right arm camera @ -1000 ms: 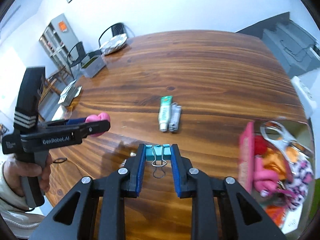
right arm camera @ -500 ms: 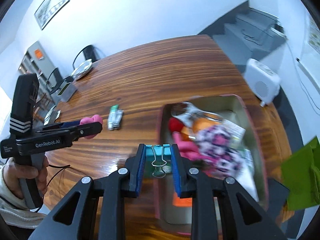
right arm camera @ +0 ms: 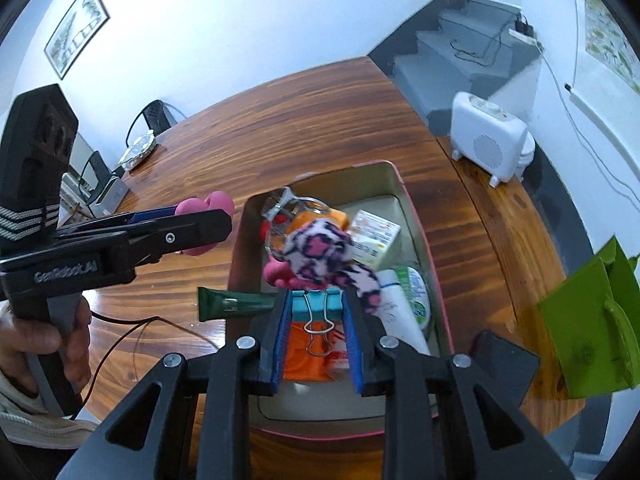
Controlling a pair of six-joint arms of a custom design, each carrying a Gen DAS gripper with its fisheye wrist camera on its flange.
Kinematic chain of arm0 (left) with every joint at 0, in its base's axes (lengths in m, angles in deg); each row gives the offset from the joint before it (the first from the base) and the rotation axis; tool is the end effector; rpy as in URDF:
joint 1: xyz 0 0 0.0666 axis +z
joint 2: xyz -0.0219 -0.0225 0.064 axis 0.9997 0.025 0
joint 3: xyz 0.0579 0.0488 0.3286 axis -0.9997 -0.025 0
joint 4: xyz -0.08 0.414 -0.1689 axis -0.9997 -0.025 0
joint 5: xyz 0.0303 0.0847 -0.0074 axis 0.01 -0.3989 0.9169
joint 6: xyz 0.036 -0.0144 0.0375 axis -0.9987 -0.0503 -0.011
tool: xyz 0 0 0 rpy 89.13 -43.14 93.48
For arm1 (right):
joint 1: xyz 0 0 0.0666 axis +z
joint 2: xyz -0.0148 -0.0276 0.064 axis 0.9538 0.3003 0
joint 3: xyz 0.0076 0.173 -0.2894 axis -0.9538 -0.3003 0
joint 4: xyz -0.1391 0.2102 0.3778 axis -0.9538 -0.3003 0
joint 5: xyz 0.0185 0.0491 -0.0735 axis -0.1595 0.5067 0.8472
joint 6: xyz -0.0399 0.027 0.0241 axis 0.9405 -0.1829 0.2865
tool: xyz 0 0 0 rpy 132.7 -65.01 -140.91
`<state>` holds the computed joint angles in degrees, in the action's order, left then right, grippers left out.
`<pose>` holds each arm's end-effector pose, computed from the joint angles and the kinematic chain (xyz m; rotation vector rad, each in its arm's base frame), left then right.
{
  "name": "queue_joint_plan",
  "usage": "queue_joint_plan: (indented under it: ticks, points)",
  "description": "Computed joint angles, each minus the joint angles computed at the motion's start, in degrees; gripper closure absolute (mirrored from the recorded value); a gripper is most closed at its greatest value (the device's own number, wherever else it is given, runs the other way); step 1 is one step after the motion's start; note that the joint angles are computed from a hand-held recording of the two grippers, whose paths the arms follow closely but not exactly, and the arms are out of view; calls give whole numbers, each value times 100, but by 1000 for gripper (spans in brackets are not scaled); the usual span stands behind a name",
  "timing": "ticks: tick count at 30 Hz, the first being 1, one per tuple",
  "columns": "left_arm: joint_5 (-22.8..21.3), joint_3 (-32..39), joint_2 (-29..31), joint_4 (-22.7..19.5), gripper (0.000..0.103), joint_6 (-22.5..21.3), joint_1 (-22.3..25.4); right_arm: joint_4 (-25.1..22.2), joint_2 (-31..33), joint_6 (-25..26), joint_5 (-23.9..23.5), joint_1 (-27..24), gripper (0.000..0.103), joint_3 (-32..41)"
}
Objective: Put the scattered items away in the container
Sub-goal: 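Carry the pink knot and binder clip over the tin box, then open both grippers to drop the knot and binder clip into the tin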
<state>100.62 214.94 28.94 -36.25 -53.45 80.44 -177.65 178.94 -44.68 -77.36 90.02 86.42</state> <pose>0.5925 -0.0927 0.5646 -0.1058 2.5334 -0.4441 0.5916 0.1989 0.5571 -0.5672 2.5238 0.5504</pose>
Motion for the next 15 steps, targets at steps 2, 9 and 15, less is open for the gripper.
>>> queue_joint_plan:
  ticks: [2, 9, 15]
  points:
    - [54, 53, 45, 17, 28, 77, -19, -61, 48, -51, -59, -75, 74, 56]
    - [-130, -36, -23, 90, 27, 372, -23, -45, 95, -63, -175, -140, 54, 137]
    - [-350, -432, -307, 152, 27, 628, 117, -36, 180, -29, -270, -76, 51, 254]
